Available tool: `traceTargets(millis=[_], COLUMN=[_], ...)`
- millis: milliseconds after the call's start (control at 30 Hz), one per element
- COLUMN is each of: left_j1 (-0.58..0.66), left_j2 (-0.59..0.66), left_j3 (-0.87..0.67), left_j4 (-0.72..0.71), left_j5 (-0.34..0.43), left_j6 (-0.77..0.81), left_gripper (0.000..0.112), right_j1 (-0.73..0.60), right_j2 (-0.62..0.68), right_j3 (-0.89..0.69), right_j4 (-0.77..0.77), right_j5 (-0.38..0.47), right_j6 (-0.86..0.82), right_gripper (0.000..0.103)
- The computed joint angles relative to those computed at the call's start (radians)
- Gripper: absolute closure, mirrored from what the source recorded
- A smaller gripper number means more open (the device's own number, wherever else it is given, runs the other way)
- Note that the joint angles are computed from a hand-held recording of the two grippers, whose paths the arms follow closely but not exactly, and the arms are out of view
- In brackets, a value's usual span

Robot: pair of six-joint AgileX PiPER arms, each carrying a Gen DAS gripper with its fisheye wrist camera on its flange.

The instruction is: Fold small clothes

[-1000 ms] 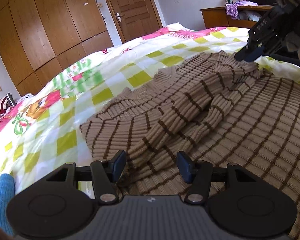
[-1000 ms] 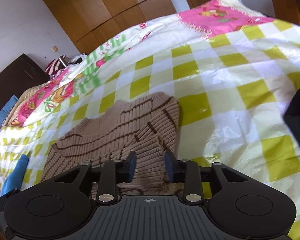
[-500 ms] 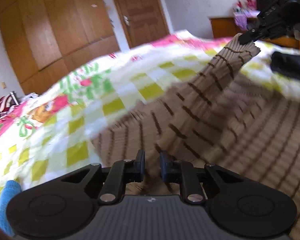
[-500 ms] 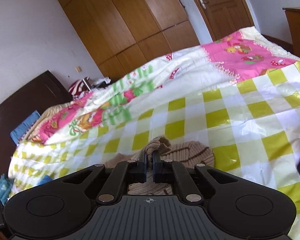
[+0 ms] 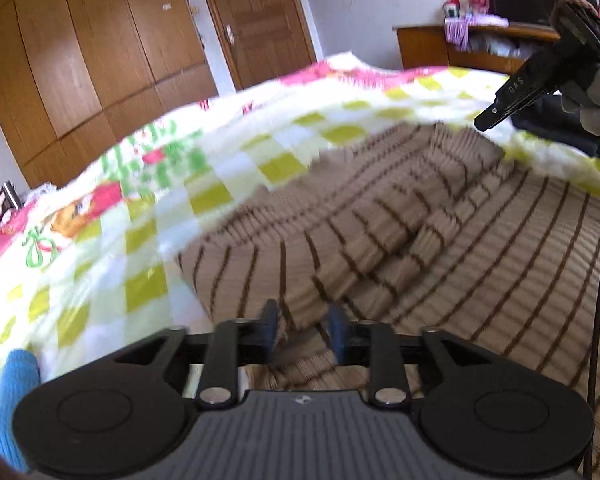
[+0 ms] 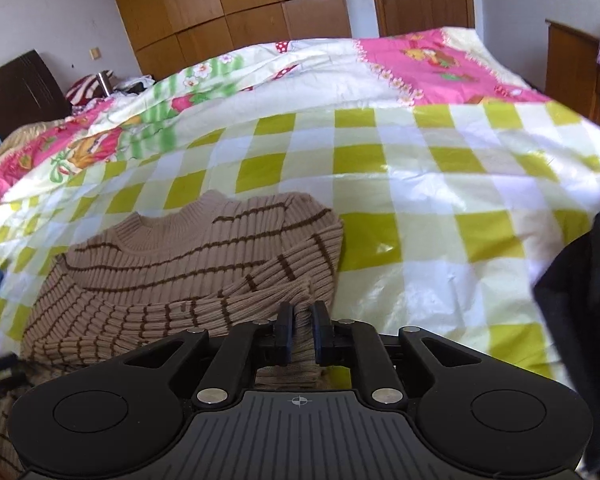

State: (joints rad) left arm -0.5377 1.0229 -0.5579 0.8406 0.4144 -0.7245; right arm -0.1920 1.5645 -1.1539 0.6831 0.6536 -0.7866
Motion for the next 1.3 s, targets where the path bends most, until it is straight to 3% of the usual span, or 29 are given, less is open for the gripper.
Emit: traceTargets(millis=[100,200,367,500,567,733,833,900,967,1067,1233,1300], left_j1=[0.033,0.091,0.118,0.198,0.203,0.256,0.264,0.259,0.264,0.246,0.223,0.23], left_j2=[0.065,0.124,0.196,0.133,0.104,-0.002,0.013,0.073,0.135,0.182,0.136,0.101], left_j3=[-0.005,-0.027,-0.034,-0.009,0.002,-0.023,-0.042,-0.054,-0.072,-0.08,-0.033,-0.052], left_j4=[0.142,0.089,0.098,-0.161,-0.227,-0.537,-0.559,-0.51,-0.548,-0.526,-0.488,-0.584], left_j5=[-0.054,-0.106,-0.04,-0.06,-0.047,-0.021,-0.088,-0.146,-0.173,-0.122,-0.073,-0.035], left_j6=[-0.105,-0.025,0.034,0.289,0.368,0.672,0.642,0.567,0.597,0.625,0.648,0.741], left_gripper=[0.054,0.054,0.053,0.053,0.053,0.053,0.053,0.053,0.053,0.053,0.053,0.053], right_j1=[0.011,0.041,0.251,0.327,0.324,0.301,0.303,0.326,0.362,0.401,0.375,0.378], right_j2=[-0.08,-0.091,0.046,0.16,0.121,0.069,0.057,0.078,0.107,0.165,0.145,0.127], right_j3=[0.05,0.028,-0.043,-0.092,-0.051,-0.072,-0.077,-0.088,-0.095,-0.133,-0.125,-0.11], right_j4=[0.03,0.133,0.107,0.001,-0.008,-0.081,-0.017,0.026,0.045,0.018,-0.055,-0.119], right_j5=[-0.055,0.076,0.132,0.192,0.206,0.253,0.248,0.242,0.218,0.226,0.382,0.403], right_j6=[-0.038,-0.142,-0.128,-0.023,-0.09,-0.028,-0.071,-0.084,-0.081,-0.036,-0.105,-0.078], right_gripper=[0.089,0.089,0.089,0.089,0.09,0.088,0.087,0.087,0.087,0.087,0.086,0.086])
